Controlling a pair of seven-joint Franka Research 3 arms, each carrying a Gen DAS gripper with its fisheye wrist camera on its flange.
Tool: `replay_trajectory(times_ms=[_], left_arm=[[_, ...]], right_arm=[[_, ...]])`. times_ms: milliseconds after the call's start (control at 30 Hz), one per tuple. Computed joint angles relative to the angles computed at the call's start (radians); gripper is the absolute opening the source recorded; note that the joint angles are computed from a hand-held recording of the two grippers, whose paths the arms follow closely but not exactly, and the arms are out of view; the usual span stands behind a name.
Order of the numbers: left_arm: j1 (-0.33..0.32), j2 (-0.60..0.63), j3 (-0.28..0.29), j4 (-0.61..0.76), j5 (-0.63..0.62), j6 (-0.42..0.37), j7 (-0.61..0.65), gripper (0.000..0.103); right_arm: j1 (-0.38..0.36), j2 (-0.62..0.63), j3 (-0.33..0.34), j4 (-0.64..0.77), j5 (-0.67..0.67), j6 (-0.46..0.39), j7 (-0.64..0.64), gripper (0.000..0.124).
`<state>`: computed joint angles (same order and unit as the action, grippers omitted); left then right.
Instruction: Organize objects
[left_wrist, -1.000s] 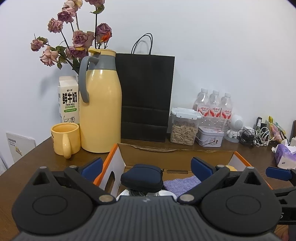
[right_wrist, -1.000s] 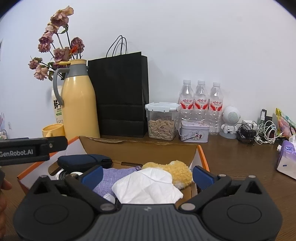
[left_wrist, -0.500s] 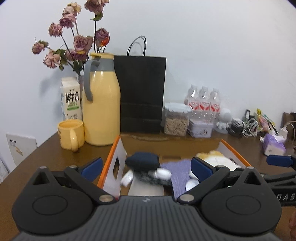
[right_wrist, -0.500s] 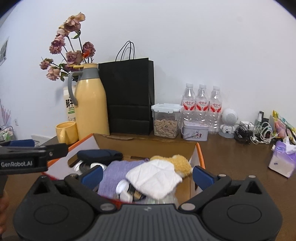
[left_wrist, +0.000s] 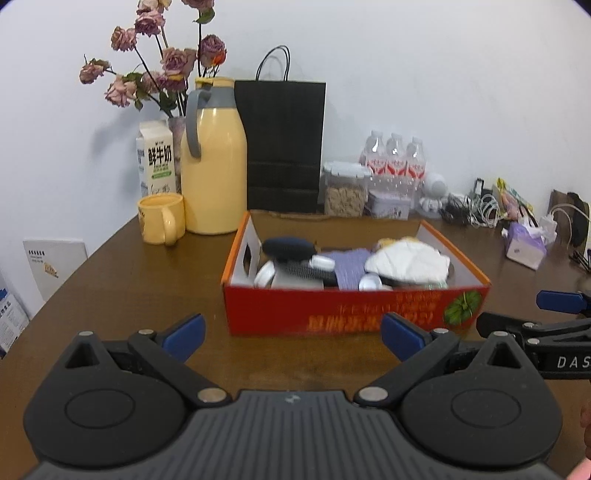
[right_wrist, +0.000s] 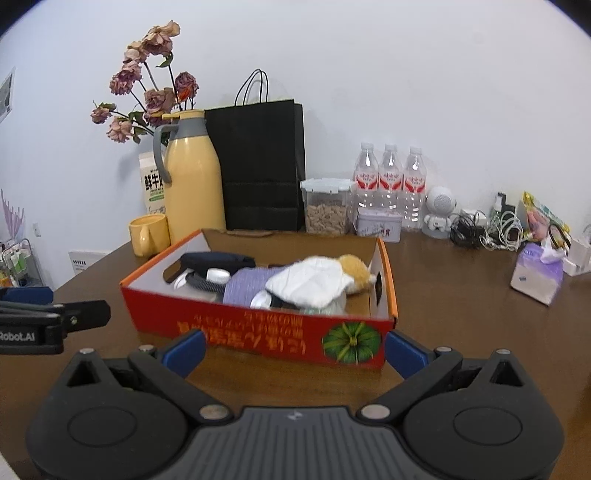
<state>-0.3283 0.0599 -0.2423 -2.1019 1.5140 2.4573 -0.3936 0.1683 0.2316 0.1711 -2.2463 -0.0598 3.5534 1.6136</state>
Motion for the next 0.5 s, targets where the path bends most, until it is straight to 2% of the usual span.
replay_trajectory(times_ms=[167,500], left_arm=[[-0.009,-0.015,-0.011,-0.028,-0.046,-0.013,0.024,0.103],[-0.014,-0.01,-0.014,-0.033,-0.078,-0.005,0.046,0.103]], right_arm=[[0.028,-0.024,-0.019,-0.043,0.054,-0.019,-0.022,0.103],[0.015,-0.037,-0.01,-0.062,0.032,-0.024,-0.002,0.103]])
